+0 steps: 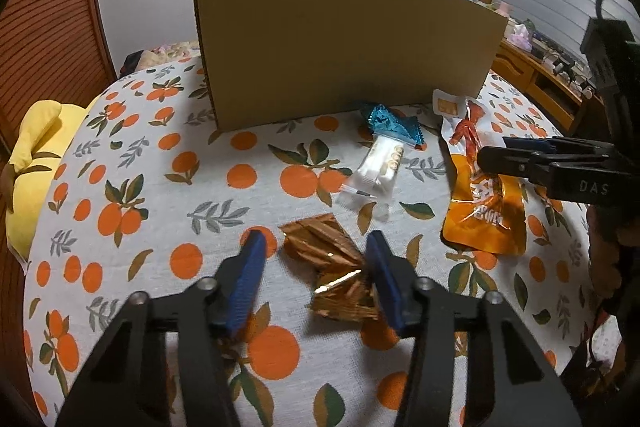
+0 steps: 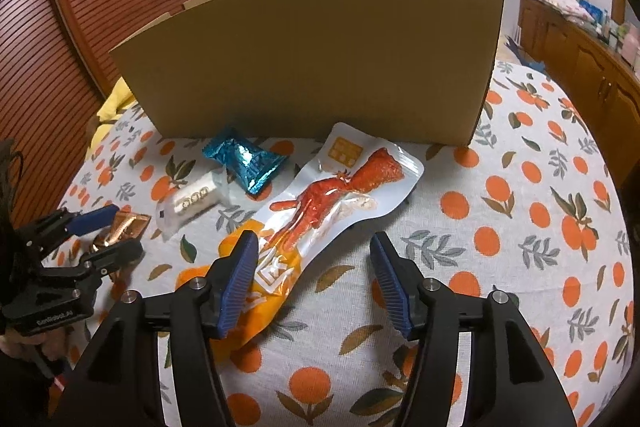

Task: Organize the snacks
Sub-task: 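Grasp the copper foil candy with the left gripper while the right grasps the orange strip pouch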

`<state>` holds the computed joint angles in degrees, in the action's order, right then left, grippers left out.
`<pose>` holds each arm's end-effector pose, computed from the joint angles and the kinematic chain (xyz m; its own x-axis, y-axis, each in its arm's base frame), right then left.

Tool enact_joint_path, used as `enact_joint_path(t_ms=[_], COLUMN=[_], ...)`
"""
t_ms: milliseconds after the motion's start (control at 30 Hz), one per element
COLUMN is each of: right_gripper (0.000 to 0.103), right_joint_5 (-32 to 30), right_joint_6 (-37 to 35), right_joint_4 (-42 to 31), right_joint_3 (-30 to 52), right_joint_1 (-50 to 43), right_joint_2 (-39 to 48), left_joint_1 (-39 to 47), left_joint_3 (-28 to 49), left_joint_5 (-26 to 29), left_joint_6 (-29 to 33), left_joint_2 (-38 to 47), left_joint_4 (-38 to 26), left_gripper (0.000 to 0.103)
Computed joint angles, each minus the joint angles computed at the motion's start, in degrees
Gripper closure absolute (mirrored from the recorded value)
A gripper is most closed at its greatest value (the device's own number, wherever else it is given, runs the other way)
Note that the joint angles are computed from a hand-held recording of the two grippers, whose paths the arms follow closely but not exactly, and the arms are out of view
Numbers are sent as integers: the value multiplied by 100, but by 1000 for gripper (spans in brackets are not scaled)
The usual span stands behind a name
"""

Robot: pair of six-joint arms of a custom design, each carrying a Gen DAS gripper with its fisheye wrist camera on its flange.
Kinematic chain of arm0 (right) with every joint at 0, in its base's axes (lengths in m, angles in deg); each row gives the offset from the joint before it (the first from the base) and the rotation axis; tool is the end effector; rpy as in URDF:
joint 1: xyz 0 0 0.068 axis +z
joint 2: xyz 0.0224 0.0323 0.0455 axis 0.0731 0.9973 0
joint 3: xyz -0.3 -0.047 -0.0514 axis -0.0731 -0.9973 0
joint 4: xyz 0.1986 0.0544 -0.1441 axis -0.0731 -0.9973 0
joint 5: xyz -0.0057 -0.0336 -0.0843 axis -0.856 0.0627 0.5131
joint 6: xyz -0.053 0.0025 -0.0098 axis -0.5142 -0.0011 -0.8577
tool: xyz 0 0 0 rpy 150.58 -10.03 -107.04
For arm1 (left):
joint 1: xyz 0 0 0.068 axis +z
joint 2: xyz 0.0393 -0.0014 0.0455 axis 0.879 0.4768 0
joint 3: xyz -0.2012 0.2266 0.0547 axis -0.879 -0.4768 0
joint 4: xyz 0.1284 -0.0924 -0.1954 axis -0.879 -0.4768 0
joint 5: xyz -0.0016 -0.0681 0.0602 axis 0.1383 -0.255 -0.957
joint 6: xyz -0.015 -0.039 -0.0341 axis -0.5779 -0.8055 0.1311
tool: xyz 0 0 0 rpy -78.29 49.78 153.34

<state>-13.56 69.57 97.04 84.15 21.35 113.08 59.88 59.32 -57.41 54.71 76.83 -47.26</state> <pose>0.2414 0.0817 0.0990 -0.7281 -0.3023 -0.6152 -0.4592 0.8814 0.1104 0.1562 -0.0081 0.1029 -0.7418 0.0204 -0.6703 0.0947 0.9927 -0.0745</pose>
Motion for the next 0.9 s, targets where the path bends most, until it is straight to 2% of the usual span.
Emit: enact_joint_path(t_ms=[200,400,767,900], right_gripper=[42,38,38,50], right_joint_5=[29,243,954,1275], right_joint_6=[166,338,200,21], right_joint_4=[-132,-158,95,261], right_joint_3=[172,378,428,293], right_joint_1=[134,349,777,952], right_joint_2=[171,325,521,532], left_joint_1=[-17,86,68,136], left_joint_3=[-63,-52,-106,-132], left_joint_5=[-43,78,73,182], left_joint_6=[-21,-3,-19,-27], left_joint_2=[83,126,156,184], left_joint_4=[204,241,344,421], left_gripper=[74,75,74,77])
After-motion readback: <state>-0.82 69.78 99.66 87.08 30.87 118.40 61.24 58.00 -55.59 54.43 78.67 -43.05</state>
